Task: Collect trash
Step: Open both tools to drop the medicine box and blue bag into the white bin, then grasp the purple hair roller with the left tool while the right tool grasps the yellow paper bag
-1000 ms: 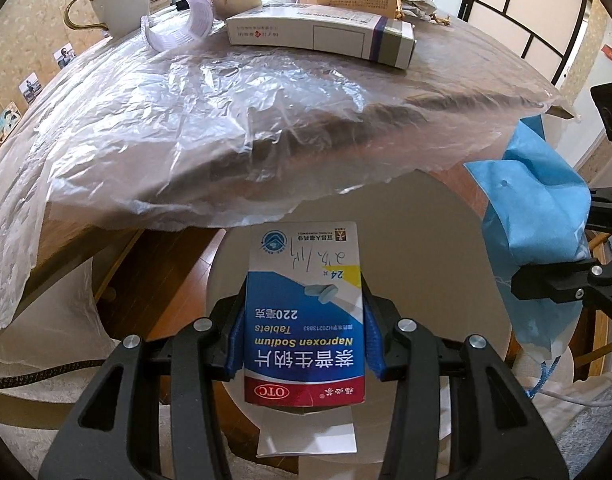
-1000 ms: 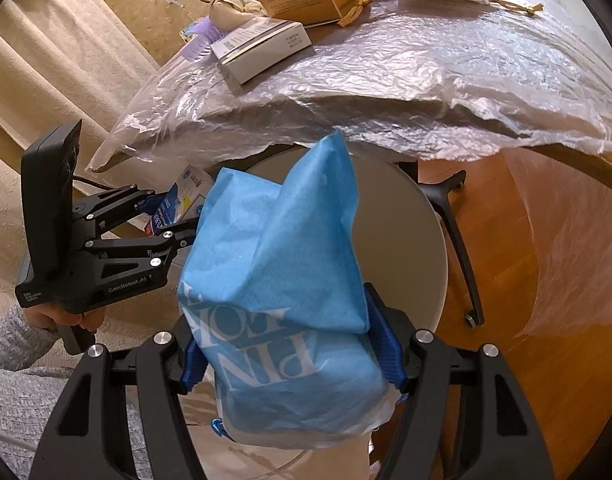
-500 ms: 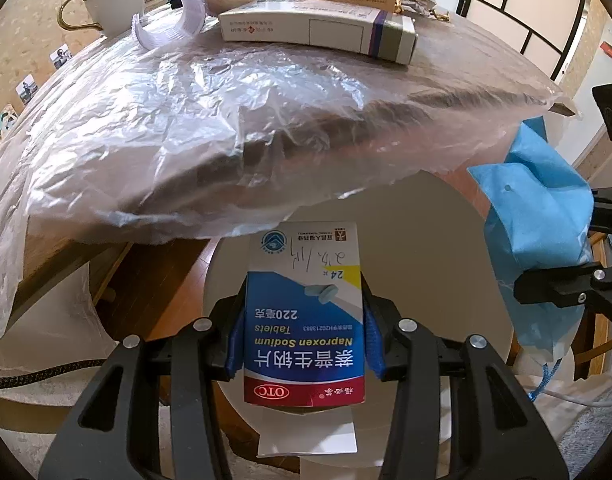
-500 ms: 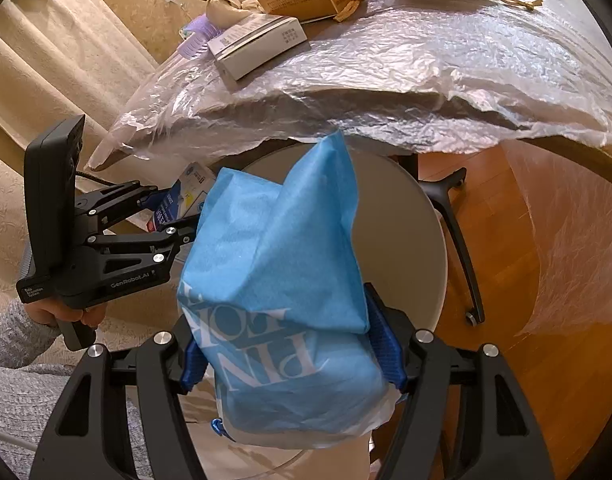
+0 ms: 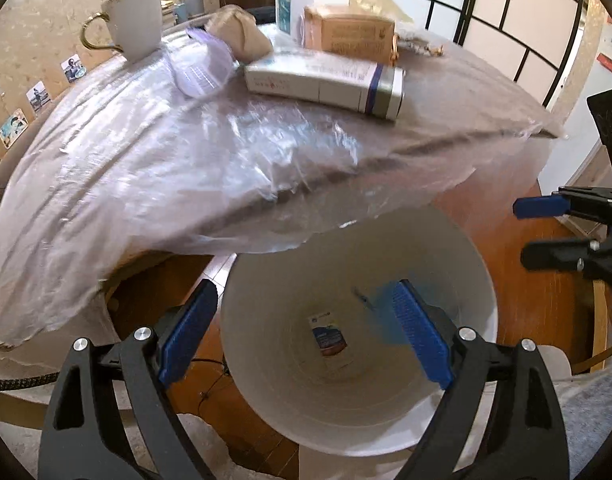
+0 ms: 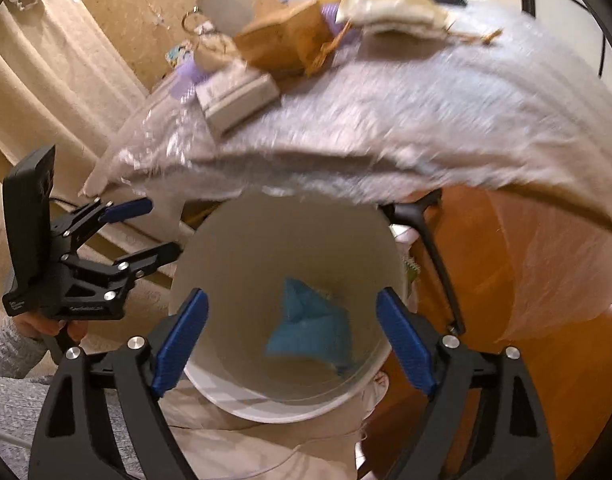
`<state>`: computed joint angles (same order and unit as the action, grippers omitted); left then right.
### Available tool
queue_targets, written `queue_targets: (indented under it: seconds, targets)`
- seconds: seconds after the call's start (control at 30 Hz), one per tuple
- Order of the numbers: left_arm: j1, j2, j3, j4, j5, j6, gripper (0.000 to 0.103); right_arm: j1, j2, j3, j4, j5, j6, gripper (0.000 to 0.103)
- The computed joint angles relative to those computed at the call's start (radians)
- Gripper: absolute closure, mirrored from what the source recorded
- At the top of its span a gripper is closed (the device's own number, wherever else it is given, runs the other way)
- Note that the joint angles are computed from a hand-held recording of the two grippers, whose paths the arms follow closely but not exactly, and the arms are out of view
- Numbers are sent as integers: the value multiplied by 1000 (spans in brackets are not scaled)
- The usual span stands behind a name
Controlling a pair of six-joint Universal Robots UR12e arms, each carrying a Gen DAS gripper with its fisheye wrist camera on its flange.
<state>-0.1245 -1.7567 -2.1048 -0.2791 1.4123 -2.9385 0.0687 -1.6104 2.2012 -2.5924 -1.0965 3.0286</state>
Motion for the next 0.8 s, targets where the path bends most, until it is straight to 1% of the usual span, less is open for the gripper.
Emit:
queue_targets:
  seconds: [0.07, 0.13, 0.17, 0.23, 0.27, 0.33, 0.37, 0.4, 0.47, 0.57, 0.67, 0.73, 0.8]
  targets:
    - [4, 16, -5, 12, -7, -2, 13, -9, -16, 5, -21, -1, 2, 18]
    - [9, 34, -11, 33, -24, -4, 13, -13, -32, 11, -63, -8, 6, 18]
    - [9, 41, -11, 42, -28, -7, 13, -12, -40, 13, -99, -15, 11, 17]
    - [15, 55, -12, 69, -40, -16, 13, 0, -47, 13, -188, -58, 32, 10]
    - [19, 62, -9, 85, -51, -27, 12, 6, -50, 18, -262, -89, 48, 4]
    - [26, 65, 2, 114, -68, -51, 3, 14, -47, 30, -410, -138, 73, 4]
    - [31, 64, 3, 131, -76, -56, 3, 25, -42, 30, -475, -180, 89, 4]
    - [36, 60, 8, 149, -87, -62, 3, 36, -35, 22, -501, -215, 93, 4]
    - [39, 51, 25, 154, -105, -61, 3, 49, -15, -3, -520, -263, 99, 4]
    - [40, 33, 51, 157, -112, -55, 3, 55, 12, -41, -501, -296, 110, 4]
    - [37, 14, 75, 136, -132, -38, 3, 28, 33, -68, -475, -252, 130, 4]
    - [27, -1, 87, 131, -120, -22, 3, 18, 55, -97, -445, -219, 144, 4]
    - [21, -10, 96, 126, -103, -10, 3, 10, 74, -126, -413, -196, 136, 4]
